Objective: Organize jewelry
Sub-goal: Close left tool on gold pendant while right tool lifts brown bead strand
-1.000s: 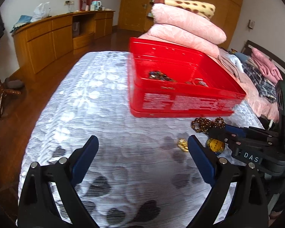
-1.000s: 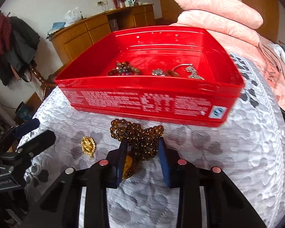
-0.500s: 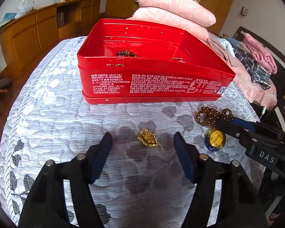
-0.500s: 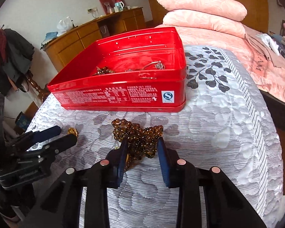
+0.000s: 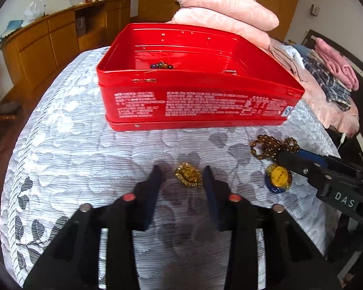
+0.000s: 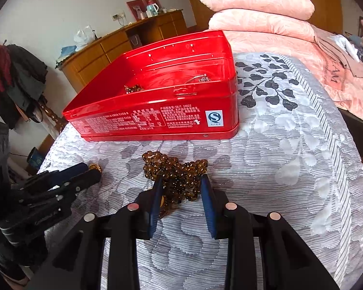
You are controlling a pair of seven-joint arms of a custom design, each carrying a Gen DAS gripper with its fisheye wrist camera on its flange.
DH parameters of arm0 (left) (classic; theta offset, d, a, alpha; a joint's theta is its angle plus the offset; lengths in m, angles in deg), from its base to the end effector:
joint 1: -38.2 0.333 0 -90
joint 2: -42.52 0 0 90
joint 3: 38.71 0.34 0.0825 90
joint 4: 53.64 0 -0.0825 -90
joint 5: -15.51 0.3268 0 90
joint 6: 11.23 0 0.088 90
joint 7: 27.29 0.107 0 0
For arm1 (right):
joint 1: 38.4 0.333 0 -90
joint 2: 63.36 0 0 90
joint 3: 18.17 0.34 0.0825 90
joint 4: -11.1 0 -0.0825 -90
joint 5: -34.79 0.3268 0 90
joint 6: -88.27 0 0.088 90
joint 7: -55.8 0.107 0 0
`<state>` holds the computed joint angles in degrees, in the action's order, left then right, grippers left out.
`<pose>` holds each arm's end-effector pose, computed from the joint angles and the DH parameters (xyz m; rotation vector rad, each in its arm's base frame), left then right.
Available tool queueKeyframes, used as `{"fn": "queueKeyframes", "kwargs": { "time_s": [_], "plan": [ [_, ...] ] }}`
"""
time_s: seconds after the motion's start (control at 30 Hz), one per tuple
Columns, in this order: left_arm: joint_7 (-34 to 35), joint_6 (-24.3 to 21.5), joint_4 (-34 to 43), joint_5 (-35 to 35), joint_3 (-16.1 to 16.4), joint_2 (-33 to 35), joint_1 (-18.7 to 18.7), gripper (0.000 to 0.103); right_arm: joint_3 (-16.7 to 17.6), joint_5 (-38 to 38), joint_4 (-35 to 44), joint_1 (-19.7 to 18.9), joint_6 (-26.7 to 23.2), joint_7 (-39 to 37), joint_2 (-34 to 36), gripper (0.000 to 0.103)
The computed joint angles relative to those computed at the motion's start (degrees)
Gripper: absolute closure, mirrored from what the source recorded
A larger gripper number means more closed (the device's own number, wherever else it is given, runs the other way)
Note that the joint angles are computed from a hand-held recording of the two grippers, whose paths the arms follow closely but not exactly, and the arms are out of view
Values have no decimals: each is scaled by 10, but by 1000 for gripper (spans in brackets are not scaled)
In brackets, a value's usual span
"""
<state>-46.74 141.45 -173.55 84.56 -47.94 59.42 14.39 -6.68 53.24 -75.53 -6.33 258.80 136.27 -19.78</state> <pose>0.4591 -0.3247 0.3641 -2.1132 1.5221 -0.6873 0.5722 0.4554 0.3513 -2.0767 1.2014 -0.1034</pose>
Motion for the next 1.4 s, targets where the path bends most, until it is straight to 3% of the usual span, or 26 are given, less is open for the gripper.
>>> {"fn": "queueKeyframes", "kwargs": {
  "time_s": [0.07, 0.13, 0.43, 0.63, 0.73, 0.93, 1.07, 1.17, 1.27, 1.4],
  "plan": [
    [-31, 32, -12, 25, 8, -5, 7, 88, 1, 0, -1, -1, 0, -1, 0, 72],
    [-53, 45, -20, 44, 9, -10, 11, 88, 5, 2, -2, -4, 1, -5, -1, 72],
    [-69, 29, -49, 61, -10, -38, 14, 89, 12, 11, -5, -10, -1, -16, -1, 68],
    [-60, 34, -42, 54, -12, -28, 20, 87, 3, 6, 3, -1, -10, -10, 2, 64],
    [-49, 29, -37, 47, -11, -24, 18, 84, -18, -6, 6, 17, -7, 3, 3, 63],
    [-90, 41, -40, 81, -6, -27, 17, 89, -11, -9, -10, 13, 10, 3, -6, 76],
    [-114, 37, -49, 108, -10, -40, 17, 89, 10, -7, -29, -1, 28, -17, -19, 91],
    [-129, 35, -50, 126, -16, -49, 19, 89, 26, -2, -44, -11, 43, -35, -34, 97],
    [-139, 32, -55, 140, -21, -60, 22, 90, 40, 6, -46, -22, 42, -49, -40, 97],
    [-153, 30, -60, 155, -28, -71, 28, 90, 26, 10, -37, -11, 23, -43, -38, 97]
  ]
}}
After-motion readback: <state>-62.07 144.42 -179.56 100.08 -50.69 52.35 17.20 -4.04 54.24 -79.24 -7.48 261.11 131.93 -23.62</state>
